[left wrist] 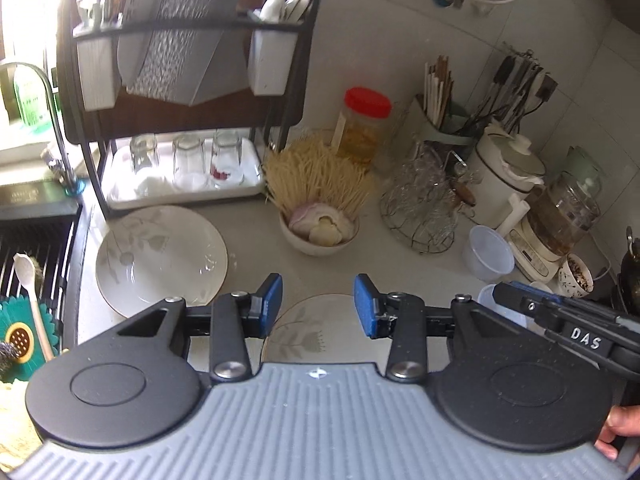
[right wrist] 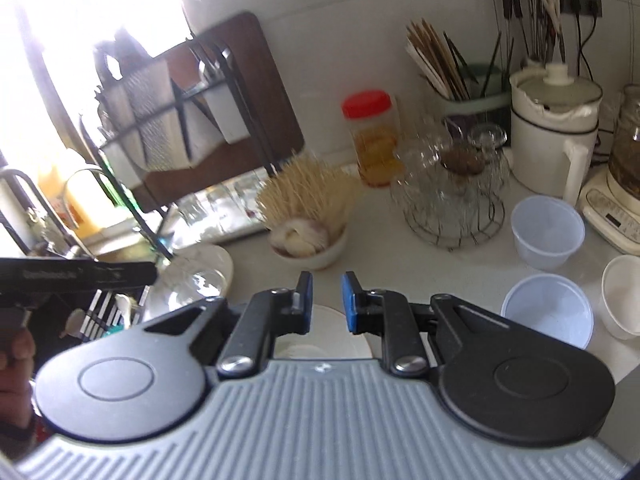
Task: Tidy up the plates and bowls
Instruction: 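Move both grippers to the second white leaf-pattern bowl by the dish rack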
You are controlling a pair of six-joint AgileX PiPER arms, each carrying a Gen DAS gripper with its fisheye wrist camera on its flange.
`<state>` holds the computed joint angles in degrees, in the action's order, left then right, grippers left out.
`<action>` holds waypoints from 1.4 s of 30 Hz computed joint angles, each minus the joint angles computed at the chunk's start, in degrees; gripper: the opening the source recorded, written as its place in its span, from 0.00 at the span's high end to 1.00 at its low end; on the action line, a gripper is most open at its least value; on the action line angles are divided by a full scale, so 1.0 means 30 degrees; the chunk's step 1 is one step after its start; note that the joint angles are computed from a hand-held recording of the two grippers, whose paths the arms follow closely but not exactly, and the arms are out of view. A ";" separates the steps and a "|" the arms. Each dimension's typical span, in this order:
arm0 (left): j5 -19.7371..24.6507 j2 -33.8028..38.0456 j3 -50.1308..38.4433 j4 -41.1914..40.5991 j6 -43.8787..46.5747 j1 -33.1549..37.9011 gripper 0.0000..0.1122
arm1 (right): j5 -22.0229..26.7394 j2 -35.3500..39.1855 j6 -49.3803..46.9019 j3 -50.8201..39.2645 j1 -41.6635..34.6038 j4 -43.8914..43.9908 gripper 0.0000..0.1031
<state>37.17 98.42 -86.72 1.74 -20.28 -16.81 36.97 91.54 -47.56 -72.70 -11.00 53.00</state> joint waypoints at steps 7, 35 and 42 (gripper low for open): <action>-0.0251 -0.1803 0.1349 0.2700 -0.2535 -0.1434 0.59 | 0.0307 -0.2088 -0.0667 0.1136 -0.0281 0.0418 0.81; 0.3750 -0.2445 0.3779 1.2212 -1.8954 -1.0268 0.59 | 0.8245 -0.2382 -0.8101 0.2471 -0.7529 0.2360 0.81; 0.6799 -0.2061 0.3405 1.2999 -2.2656 -1.2534 0.59 | 1.0934 -0.1270 -0.9598 0.1216 -0.8334 0.2118 0.81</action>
